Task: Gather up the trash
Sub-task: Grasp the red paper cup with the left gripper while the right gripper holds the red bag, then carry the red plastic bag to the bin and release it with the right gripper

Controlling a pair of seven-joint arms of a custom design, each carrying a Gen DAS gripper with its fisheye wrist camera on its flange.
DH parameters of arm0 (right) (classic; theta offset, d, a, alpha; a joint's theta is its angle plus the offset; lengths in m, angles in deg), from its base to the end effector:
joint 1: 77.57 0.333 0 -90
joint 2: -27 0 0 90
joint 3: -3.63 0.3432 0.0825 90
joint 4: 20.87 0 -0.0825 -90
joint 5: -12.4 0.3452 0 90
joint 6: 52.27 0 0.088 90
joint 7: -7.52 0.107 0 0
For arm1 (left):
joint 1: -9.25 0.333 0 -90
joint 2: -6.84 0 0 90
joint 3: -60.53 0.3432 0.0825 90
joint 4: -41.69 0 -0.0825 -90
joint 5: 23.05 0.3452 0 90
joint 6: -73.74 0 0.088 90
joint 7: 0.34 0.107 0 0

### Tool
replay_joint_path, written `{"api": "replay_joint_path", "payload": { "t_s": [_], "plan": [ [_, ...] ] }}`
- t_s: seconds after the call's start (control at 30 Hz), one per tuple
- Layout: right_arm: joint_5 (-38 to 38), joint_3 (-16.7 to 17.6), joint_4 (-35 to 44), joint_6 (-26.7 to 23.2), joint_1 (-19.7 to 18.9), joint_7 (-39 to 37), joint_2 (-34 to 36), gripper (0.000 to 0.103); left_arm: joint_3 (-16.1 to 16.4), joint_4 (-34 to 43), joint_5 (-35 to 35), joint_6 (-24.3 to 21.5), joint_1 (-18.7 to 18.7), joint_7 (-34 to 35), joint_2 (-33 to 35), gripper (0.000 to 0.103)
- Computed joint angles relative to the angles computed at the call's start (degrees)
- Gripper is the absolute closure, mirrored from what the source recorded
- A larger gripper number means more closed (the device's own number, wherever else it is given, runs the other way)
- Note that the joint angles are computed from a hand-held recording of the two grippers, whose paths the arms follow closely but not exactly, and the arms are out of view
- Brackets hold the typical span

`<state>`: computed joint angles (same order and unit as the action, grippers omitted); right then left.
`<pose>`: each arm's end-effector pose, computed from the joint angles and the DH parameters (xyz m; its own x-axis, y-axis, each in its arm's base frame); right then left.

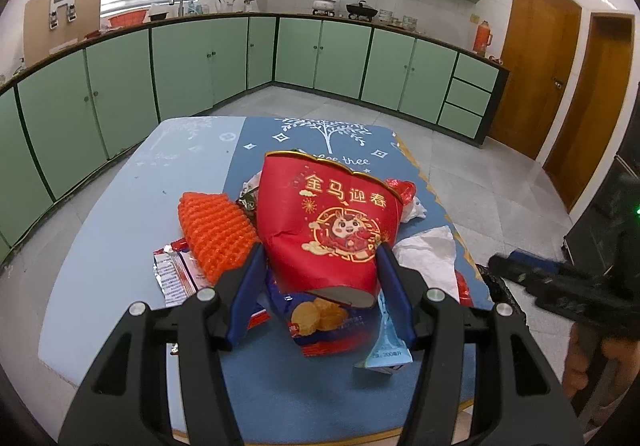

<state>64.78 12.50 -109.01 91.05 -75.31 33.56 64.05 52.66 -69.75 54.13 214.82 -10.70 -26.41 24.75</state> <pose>0.7092 0.1097 0.3528 0.6188 -0.7226 -0.3081 -0.7004 -0.3300 -0.6328 0.5423 -0.2802 0.3932 0.4484 -0.8857 0.1202 -0.5195 -0.3677 -0.7714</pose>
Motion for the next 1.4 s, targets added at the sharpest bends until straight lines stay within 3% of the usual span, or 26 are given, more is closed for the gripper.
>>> {"api": "replay_joint_path", "payload": {
  "t_s": [0.13, 0.33, 0.5, 0.57, 0.67, 0.97, 1.13, 1.27, 1.4],
  "plan": [
    [-3.06, -0.87, 1.07, -2.90, 0.97, 2.89, 1.74, 0.058, 0.06, -0.29, -0.10, 0.12, 0.11, -0.27, -0.03, 0.049],
    [-5.24, -0.86, 2.10, -2.99, 2.07, 3.08, 3.26, 0.065, 0.01, 0.23, -0.92, 0.17, 0.08, 0.41, 0.63, 0.049],
    [-7.74, -1.37, 1.30, -2.82, 3.21, 3.52, 3.04, 0.097, 0.20, 0.39, -1.48, 0.32, -0.04, 1.12, 1.00, 0.049],
    [-6.21, -0.39, -0.73, -0.34, 2.59, 1.02, 1.64, 0.100, 0.26, 0.40, -1.72, 0.23, -0.07, 1.21, 1.03, 0.048],
    [-2.64, 0.97, -3.64, 3.80, 1.57, -3.17, -1.00, 0.101, 0.31, 0.59, -2.06, 0.18, -0.10, 1.44, 1.29, 0.048],
    [6.95, 2.10, -5.20, 6.59, -0.77, -9.02, -5.48, 0.101, 0.49, 1.72, -1.90, 0.13, -0.60, 2.43, 1.80, 0.048],
    [10.75, 0.97, -4.67, 8.45, -1.70, -10.67, -6.42, 0.101, 0.77, 5.22, -0.61, 1.77, -0.91, 4.46, 3.66, 0.048],
    [10.38, -1.24, -3.13, 11.81, -2.41, -7.49, -4.94, 0.101, 1.24, 11.63, 0.49, 5.54, -1.72, 8.63, 7.72, 0.048],
    [7.01, -3.27, -1.49, 14.79, -3.39, -1.76, -2.21, 0.101, 1.63, 21.58, -2.44, 12.32, -2.33, 17.02, 15.05, 0.048]
  ]
}}
